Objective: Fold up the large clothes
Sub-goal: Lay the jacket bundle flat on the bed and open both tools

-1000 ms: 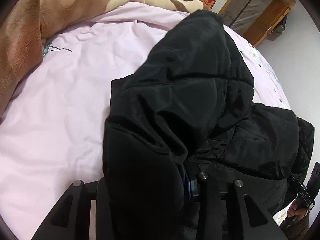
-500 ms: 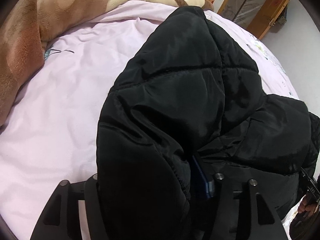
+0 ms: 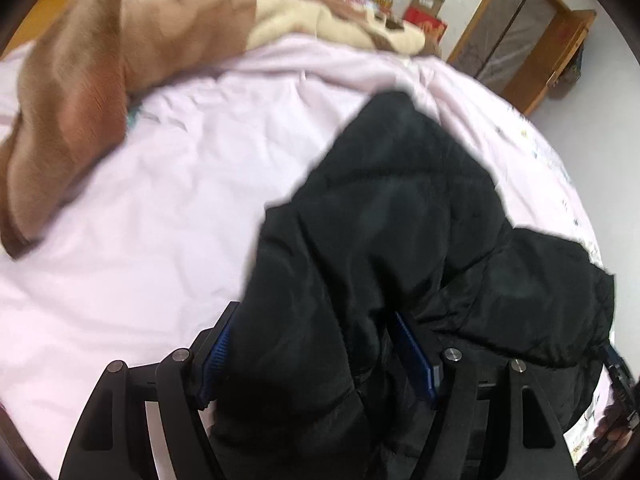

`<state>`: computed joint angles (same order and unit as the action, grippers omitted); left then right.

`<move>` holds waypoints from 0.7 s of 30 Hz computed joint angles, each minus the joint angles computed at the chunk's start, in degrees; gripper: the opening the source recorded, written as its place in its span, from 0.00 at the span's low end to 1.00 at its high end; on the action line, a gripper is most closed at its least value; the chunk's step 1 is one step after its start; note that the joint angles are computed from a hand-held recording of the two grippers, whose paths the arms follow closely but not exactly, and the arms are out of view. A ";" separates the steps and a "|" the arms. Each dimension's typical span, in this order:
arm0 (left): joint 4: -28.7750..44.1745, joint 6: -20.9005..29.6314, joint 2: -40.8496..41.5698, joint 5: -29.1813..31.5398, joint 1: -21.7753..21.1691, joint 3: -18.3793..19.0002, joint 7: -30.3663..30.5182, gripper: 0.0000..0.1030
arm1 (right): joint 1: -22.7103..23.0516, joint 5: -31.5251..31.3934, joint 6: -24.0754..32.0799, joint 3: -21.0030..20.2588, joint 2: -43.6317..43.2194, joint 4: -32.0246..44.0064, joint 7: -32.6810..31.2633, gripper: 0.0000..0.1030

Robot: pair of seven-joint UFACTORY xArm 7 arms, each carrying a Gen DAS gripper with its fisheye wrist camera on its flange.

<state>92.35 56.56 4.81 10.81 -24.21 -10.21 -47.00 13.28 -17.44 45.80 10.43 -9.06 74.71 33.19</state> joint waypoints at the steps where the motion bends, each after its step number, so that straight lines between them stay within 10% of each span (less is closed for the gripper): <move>1: 1.10 1.31 -0.34 3.84 -0.67 -0.01 -1.78 0.71 | -0.54 -3.91 0.83 0.94 -0.45 0.84 2.62 0.73; 7: 7.96 -0.12 2.52 8.43 -2.02 -0.75 -1.83 0.70 | 0.48 -5.04 -2.91 1.34 2.15 4.68 2.19 0.73; 11: 19.80 10.18 12.95 7.07 -5.41 -0.02 5.80 0.70 | 2.27 -0.82 0.60 0.05 9.29 10.00 -1.60 0.73; 21: 14.60 7.50 12.57 8.67 -7.92 2.94 3.44 0.73 | 3.74 4.86 6.07 -2.89 14.26 12.10 -4.01 0.73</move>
<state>106.94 64.05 17.38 19.48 -32.13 -7.26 -43.56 17.02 -12.58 51.87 7.55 5.20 86.80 29.19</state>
